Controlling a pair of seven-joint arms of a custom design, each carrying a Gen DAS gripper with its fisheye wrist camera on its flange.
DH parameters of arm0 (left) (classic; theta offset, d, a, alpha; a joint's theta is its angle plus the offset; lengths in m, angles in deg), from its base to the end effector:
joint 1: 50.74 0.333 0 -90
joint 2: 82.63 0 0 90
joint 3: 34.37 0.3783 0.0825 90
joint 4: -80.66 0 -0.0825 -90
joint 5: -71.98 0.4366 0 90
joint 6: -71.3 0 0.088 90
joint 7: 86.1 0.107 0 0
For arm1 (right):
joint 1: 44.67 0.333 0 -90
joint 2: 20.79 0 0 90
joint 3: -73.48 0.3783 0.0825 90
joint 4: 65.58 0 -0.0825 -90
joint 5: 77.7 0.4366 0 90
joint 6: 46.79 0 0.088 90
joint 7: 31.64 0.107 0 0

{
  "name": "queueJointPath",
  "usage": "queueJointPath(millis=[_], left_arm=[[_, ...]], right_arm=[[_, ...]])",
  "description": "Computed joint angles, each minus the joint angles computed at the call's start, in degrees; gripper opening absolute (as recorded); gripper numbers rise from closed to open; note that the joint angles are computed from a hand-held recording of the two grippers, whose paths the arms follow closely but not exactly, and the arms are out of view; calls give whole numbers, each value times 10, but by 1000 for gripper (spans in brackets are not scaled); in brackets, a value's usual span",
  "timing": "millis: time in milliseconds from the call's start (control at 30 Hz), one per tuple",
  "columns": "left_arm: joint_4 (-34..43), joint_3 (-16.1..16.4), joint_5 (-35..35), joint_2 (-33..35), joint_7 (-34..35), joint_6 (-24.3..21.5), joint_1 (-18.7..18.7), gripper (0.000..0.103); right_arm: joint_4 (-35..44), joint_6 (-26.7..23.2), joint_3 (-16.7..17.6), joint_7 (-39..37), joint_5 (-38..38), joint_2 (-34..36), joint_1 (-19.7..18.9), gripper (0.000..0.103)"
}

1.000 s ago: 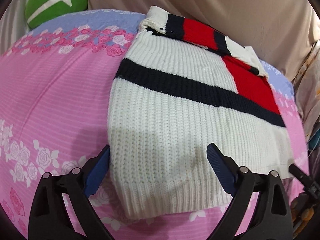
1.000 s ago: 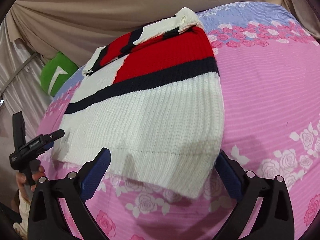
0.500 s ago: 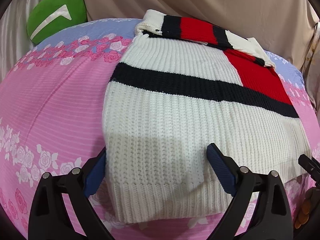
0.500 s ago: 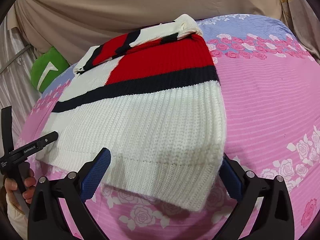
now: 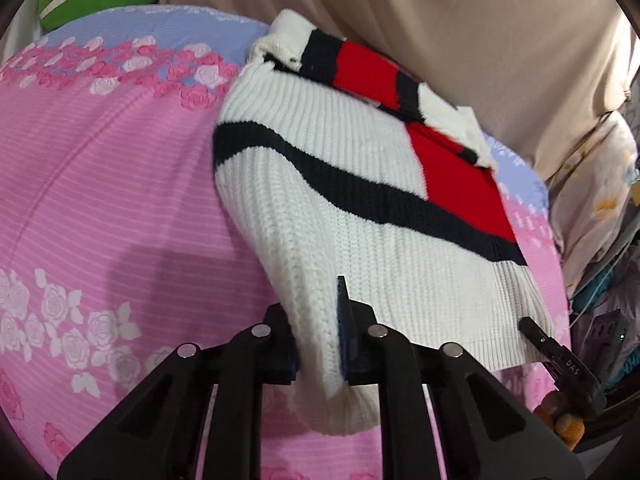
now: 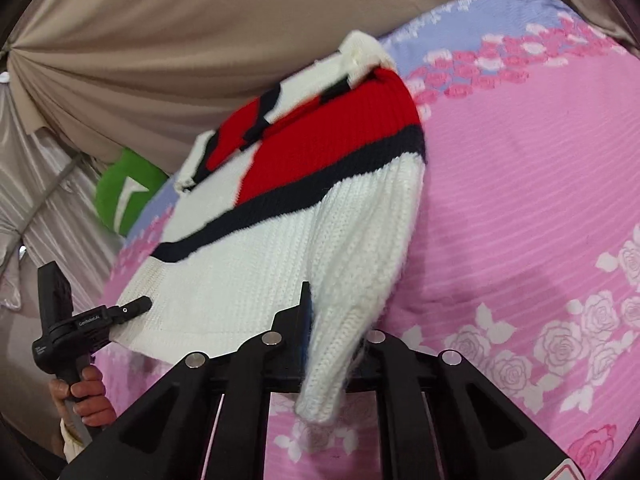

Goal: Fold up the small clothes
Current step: 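Grasp the hem with both grippers and fold it up toward the collar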

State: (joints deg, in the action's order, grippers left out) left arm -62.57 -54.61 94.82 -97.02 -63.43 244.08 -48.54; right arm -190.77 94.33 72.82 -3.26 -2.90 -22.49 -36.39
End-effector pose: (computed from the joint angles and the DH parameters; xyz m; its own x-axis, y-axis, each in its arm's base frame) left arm 0.4779 -0.1936 0.4792 0.2838 -0.8728 0.3972 -0.6650 -0.4776 -0.5742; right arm 0.5915 0.0778 0.4653 0.4080 -0.7378 -0.5378 -0.7808 0.0233 -0.6243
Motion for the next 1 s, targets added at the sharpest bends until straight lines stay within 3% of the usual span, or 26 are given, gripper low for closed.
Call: queueJointPath(millis=[100,167,367,533,633,733,767,833,867,967,1000], left_arm=[[-21,-29,23,-51,-20,1,18,11],[-40,-33,17,-87,-15,4,10,11],[-121,-12,-38,-216,51,11,-77,11],[-171,-39,-65,-352,71,13,-98,11],[-154,-47,-74,-365,97,16,-76,12],[-107,-27,-79,-296,147,26,-48,12],[-87,-26,-78,-266,164,34,-30,13],[-28,-61,-86,-195,198,24,47,16],[5,-83,-50,-161,178,12,93,19],[125,-174,141,-44,39,-59,243,41],[168,-216,237,-10,-51,-113,293,51]], right_arm=[[-30,-10,-9,-60,36,-38,-3,9],[-55,-22,-17,-90,45,-68,-3,9],[-149,-83,-67,-175,27,-190,-12,9],[-192,-173,-118,-204,12,-288,-22,9],[-171,-189,-127,-207,44,-286,-14,9],[-97,-194,-121,-185,84,-209,-1,9],[-72,-178,-99,-182,97,-183,-10,9],[3,-144,-77,-150,94,-105,0,9],[49,-113,-60,-126,91,-57,2,10],[165,-72,-26,-36,50,60,-4,16],[204,-56,-17,0,40,98,-6,16]])
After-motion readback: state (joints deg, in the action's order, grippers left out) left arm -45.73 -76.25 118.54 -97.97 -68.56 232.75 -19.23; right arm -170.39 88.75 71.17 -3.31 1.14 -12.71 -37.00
